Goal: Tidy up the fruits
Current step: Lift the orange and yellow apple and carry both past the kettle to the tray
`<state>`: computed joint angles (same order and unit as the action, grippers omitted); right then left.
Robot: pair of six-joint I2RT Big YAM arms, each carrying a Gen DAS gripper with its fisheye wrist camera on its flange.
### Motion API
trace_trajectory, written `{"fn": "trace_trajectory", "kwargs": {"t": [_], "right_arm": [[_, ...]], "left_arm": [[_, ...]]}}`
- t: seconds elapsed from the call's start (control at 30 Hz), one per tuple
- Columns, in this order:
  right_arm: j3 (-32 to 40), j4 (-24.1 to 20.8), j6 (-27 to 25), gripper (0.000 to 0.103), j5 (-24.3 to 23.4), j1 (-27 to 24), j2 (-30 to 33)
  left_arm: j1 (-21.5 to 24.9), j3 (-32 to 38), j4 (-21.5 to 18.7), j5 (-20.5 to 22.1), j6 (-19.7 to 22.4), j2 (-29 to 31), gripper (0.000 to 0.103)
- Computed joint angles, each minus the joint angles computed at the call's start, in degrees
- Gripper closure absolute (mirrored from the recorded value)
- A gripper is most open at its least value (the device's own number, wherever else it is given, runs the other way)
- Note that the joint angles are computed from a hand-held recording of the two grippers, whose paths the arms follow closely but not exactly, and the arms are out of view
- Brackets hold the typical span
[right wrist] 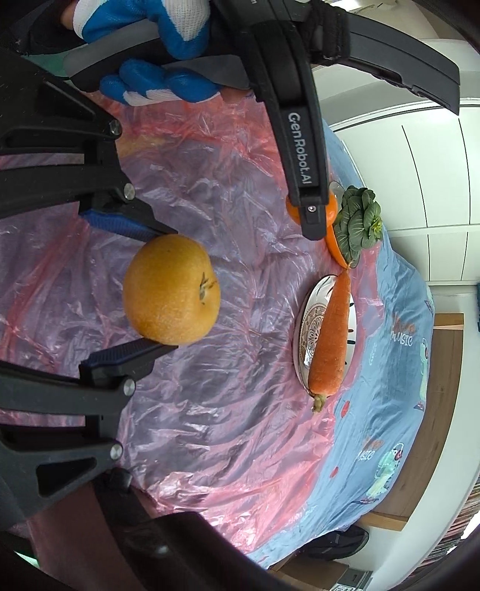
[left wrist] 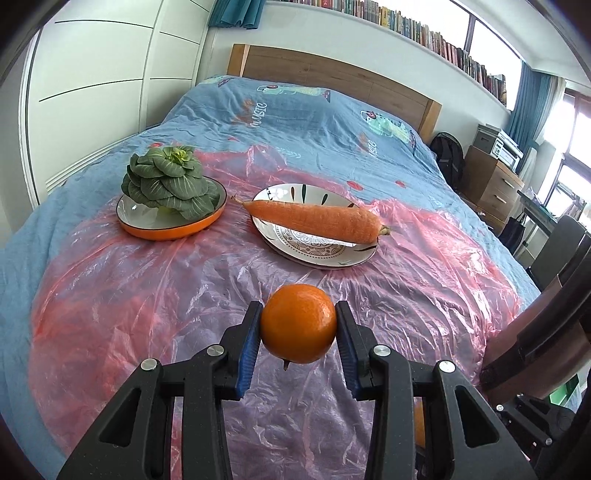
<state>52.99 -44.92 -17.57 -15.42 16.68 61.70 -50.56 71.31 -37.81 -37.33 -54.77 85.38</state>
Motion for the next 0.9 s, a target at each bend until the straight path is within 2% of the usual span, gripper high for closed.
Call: {"fn": "trace_trajectory", "kwargs": {"t": [0.3, 0.4, 0.5, 0.9], "right_arm": [[-1.99, -5.07, -0.8, 0.035, -2.08, -3.66, -7.92], [-2.47, -7.0, -1.44, 0.035, -2.57, -5.13, -10.34], [-2.97, -9.18, -2.53, 0.035, -3.16, -7.06, -12.74], [-2.62, -17.53, -8.97, 0.035, -8.89, -19.08, -19.29]], "left_arm": [[-5.68, 0.76, -5.71, -3.7, -5.13, -0.52, 0.069], [-8.57, 2.35, -10.23, -6.1, -7.05, 0.65, 0.069], [-11.26, 3.68, -12.78, -6.97, -8.16, 1.46, 0.069], [-20.5, 11.81, -24.16, -9.1, -13.15, 5.79, 0.069]]}}
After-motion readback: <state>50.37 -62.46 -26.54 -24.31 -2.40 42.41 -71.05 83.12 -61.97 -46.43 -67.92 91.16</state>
